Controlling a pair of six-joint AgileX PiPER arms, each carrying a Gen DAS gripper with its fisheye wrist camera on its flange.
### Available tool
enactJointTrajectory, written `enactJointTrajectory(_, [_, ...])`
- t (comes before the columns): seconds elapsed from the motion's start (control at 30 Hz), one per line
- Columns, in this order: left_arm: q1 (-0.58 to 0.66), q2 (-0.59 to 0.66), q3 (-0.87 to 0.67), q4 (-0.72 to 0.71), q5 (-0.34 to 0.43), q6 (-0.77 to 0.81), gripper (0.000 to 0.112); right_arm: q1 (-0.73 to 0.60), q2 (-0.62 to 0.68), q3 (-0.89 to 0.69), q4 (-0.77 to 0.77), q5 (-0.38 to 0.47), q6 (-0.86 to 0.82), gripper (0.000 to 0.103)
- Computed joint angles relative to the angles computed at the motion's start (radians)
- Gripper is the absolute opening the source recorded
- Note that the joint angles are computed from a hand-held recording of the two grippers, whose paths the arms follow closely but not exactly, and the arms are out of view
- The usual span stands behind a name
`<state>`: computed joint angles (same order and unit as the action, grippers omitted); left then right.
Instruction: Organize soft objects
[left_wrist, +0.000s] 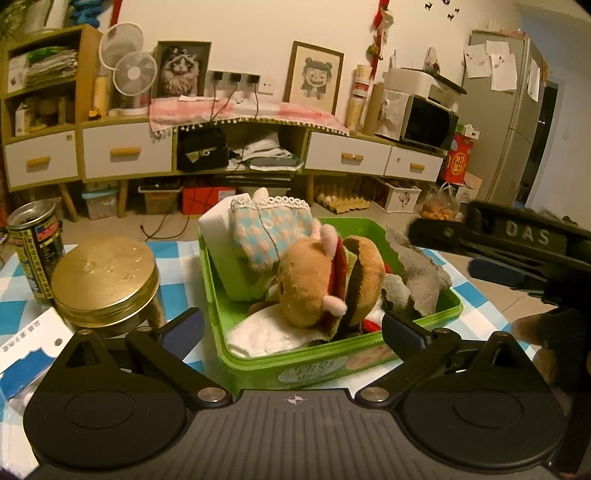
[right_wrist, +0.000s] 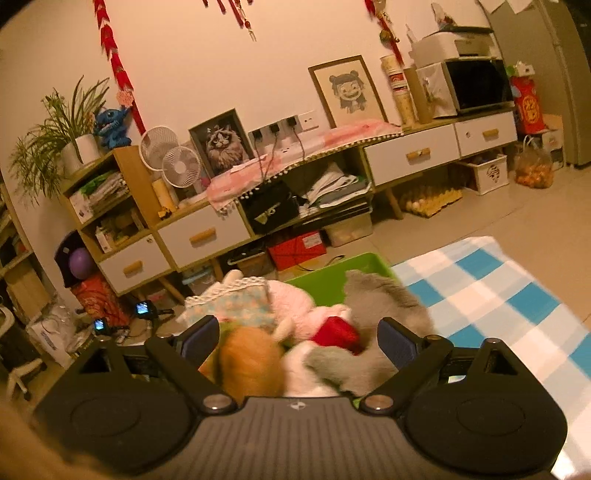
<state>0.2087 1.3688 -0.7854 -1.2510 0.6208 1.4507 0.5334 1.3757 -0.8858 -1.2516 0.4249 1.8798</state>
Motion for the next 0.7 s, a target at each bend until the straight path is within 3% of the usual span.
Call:
enactJointTrajectory(0.23, [0.050, -0.032, -0.009, 0.109, 0.055, -0.121, 0.098, 0.003, -0.083, 0.023, 0.229, 0.160, -0.263, 0.059])
enactJointTrajectory(0.47, [0.078, -0.079, -0.001, 0.221, 0.086, -0.242, 0.098, 0.006, -0.190, 0.074, 0.345, 0.244, -0.413, 0.059])
enactJointTrajectory(0.7, [0.075, -0.131, 0.014, 0.356, 0.105, -0.384, 0.098, 0.080, -0.255, 0.074, 0.426, 0.392, -0.512, 0.059])
